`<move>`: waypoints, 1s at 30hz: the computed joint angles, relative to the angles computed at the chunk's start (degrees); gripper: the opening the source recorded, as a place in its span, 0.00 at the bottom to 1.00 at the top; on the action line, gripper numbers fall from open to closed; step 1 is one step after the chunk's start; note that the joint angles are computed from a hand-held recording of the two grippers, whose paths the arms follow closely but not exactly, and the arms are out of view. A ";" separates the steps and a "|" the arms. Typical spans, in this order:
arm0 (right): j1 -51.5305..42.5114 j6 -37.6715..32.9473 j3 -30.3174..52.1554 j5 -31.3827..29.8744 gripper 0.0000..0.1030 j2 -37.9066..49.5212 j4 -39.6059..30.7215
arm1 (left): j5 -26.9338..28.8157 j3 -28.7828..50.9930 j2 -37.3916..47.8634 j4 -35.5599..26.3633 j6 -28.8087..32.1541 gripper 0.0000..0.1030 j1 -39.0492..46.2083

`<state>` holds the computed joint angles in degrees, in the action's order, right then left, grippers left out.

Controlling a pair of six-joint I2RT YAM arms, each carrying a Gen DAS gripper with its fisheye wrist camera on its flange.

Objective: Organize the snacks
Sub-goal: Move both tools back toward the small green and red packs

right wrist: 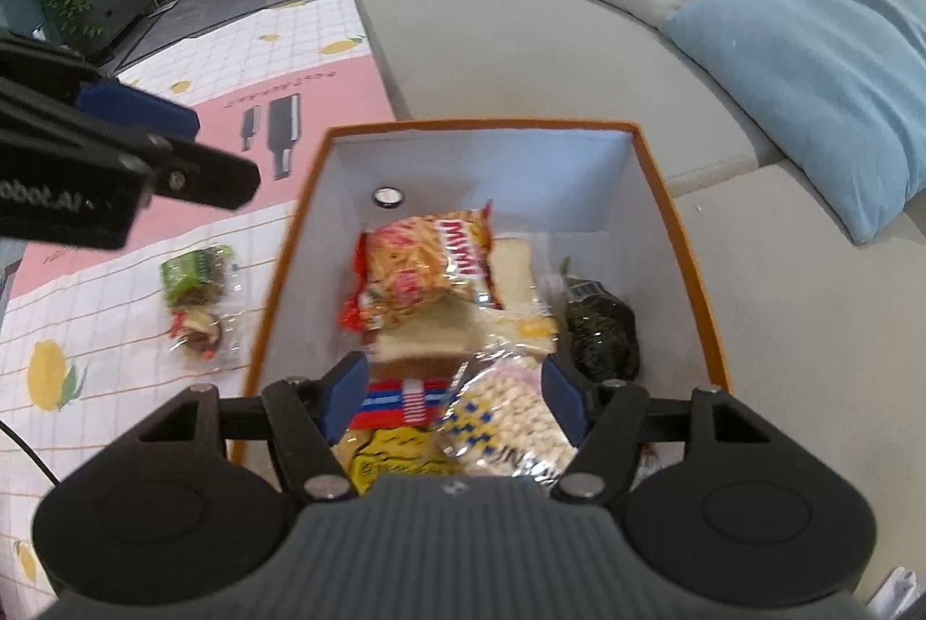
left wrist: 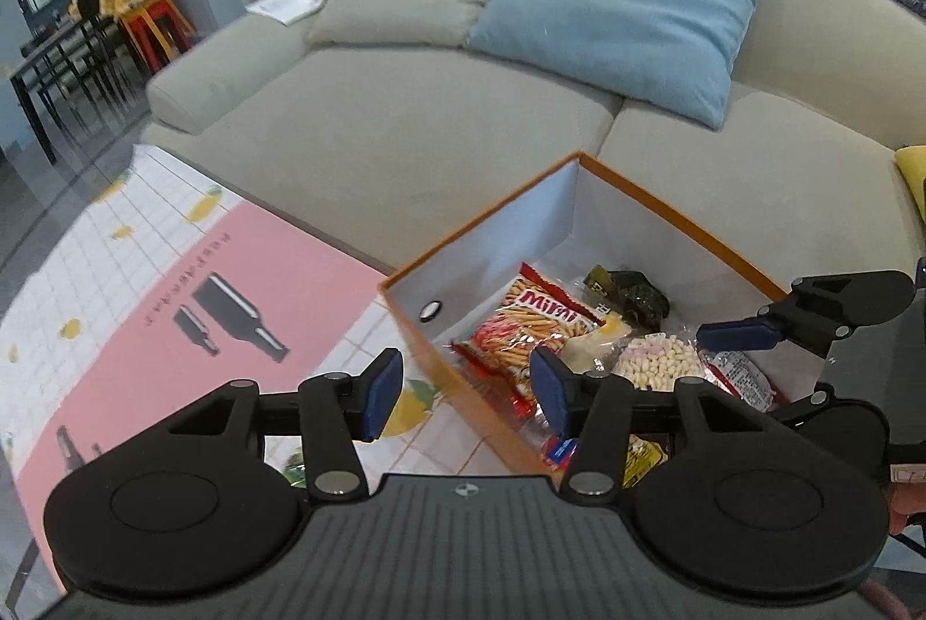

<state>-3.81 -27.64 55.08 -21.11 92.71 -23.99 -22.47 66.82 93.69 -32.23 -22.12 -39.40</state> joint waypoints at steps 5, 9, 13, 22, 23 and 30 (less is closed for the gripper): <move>1.51 1.33 -3.64 -0.39 0.63 -7.86 -3.33 | -5.55 -4.27 -8.31 -4.01 -2.25 0.58 -3.54; 4.73 3.76 -6.92 0.66 0.69 -15.67 -5.26 | -10.73 -9.12 -15.57 -6.87 -4.80 0.58 -7.31; 9.85 6.21 -11.76 1.84 0.72 -24.34 -5.62 | -15.09 -14.78 -22.84 -10.53 -9.65 0.58 -11.56; 23.72 19.86 -23.58 7.13 0.75 -38.63 -0.68 | -21.52 -27.61 -37.33 -22.86 -28.10 0.59 -19.61; 25.85 22.18 -25.01 8.42 0.75 -39.91 0.29 | -21.82 -28.88 -38.74 -24.20 -30.74 0.59 -20.53; 42.49 33.83 -32.29 22.64 0.75 -39.72 10.65 | -22.03 -35.89 -43.17 -27.12 -38.70 0.59 -22.75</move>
